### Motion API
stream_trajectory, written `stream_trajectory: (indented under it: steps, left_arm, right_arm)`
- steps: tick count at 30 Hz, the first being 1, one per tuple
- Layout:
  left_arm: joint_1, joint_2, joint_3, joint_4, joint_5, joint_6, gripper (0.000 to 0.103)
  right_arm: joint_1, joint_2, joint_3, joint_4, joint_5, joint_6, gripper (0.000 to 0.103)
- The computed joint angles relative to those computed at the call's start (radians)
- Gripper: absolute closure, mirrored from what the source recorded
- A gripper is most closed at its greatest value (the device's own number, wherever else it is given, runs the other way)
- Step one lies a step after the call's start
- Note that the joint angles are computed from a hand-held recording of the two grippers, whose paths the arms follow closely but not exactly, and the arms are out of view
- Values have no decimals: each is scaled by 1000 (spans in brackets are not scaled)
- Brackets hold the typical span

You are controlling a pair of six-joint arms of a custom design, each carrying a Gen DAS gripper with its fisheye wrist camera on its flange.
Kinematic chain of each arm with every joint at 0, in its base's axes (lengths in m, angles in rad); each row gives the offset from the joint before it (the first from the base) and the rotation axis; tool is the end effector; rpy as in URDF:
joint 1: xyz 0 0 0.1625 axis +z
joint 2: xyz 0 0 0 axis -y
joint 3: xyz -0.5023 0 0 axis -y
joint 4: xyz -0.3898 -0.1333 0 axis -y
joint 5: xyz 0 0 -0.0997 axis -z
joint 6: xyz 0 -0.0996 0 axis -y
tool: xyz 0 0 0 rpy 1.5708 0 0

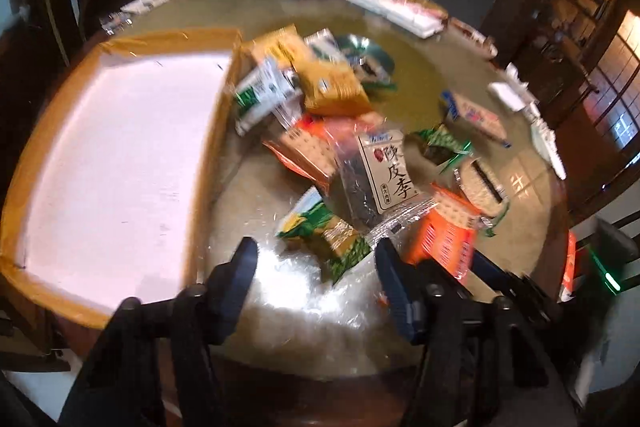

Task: Organize snacks
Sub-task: 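Grasp the green pea snack bag with left tool while right grasps orange cracker pack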

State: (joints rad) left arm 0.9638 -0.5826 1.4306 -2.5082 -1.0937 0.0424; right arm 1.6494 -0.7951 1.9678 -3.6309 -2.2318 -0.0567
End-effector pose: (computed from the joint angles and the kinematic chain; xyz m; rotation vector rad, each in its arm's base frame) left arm -0.3004 -0.7465 0.0673 0.8312 2.5610 -0.2981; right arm 0.1211 -0.6191 0.1895 -0.2169 -2.3005 1.0925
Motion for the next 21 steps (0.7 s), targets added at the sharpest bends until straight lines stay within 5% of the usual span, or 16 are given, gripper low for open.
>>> stream_trajectory:
  steps: [6, 12, 18, 21]
  left_arm:
    - [16, 47, -71, 138, 6, -82, 69]
    - [35, 16, -3, -9, -40, -19, 84]
    - [55, -69, 81, -52, -157, 41, 87]
    - [54, -110, 122, -53, -194, 49, 87]
  right_arm:
    - [-21, -49, 88, -29, 44, -48, 38]
    - [-40, -80, 110, -2, 151, 33, 29]
    - [-15, -41, 39, 52, 66, 69, 22]
    - [18, 14, -16, 45, -64, 23, 22]
